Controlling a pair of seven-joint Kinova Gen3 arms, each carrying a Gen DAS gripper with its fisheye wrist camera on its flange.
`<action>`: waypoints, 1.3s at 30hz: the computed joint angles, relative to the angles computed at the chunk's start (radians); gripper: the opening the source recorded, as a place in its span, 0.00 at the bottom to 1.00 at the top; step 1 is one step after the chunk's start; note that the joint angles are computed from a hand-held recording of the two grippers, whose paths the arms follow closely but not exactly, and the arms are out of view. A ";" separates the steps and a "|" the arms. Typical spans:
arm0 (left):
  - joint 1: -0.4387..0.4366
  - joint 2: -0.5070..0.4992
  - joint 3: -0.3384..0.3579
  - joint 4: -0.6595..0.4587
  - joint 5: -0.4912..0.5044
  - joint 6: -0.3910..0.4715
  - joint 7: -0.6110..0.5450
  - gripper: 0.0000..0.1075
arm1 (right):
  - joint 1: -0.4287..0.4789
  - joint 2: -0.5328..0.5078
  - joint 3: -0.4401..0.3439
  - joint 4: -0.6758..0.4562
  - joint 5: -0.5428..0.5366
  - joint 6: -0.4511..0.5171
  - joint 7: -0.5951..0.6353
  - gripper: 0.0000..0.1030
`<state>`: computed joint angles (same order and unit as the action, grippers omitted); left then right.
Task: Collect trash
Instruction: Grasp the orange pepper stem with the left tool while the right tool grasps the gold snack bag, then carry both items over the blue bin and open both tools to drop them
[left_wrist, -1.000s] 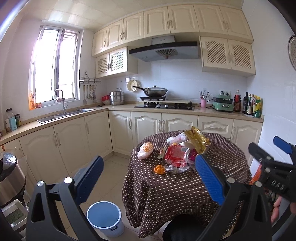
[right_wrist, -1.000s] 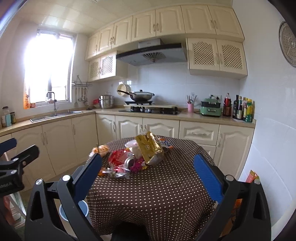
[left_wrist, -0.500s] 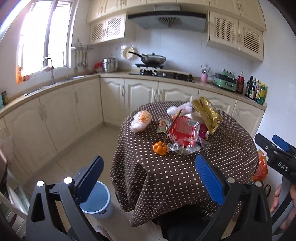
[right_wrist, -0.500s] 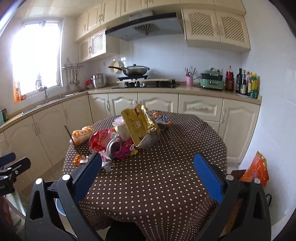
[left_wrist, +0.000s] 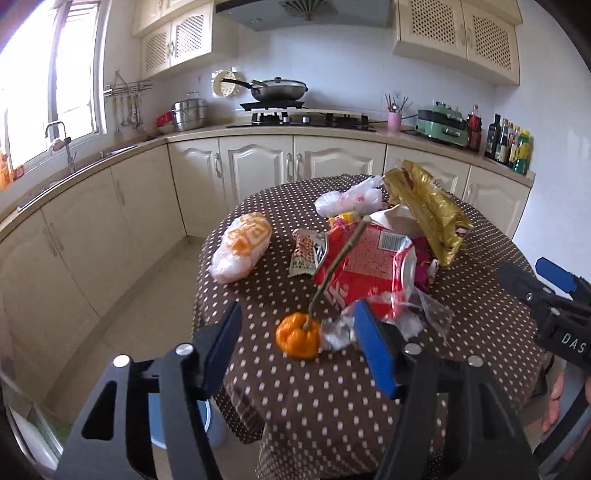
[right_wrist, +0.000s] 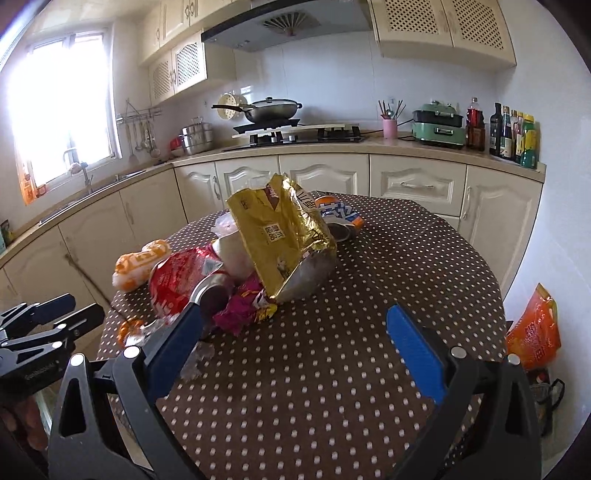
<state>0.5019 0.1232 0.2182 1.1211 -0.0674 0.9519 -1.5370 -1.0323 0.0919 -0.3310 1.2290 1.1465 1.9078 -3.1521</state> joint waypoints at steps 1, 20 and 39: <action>0.003 0.014 0.002 -0.015 -0.002 0.005 -0.001 0.52 | 0.008 -0.004 0.004 0.004 -0.006 -0.009 0.001 0.93; -0.043 0.052 -0.013 -0.070 0.135 -0.069 -0.067 0.03 | 0.373 -0.158 0.059 0.138 -0.284 -0.453 -0.067 0.36; -0.207 -0.102 -0.067 0.065 0.281 -0.152 -0.119 0.03 | 0.118 0.109 -0.097 -0.238 0.139 -0.277 0.194 0.04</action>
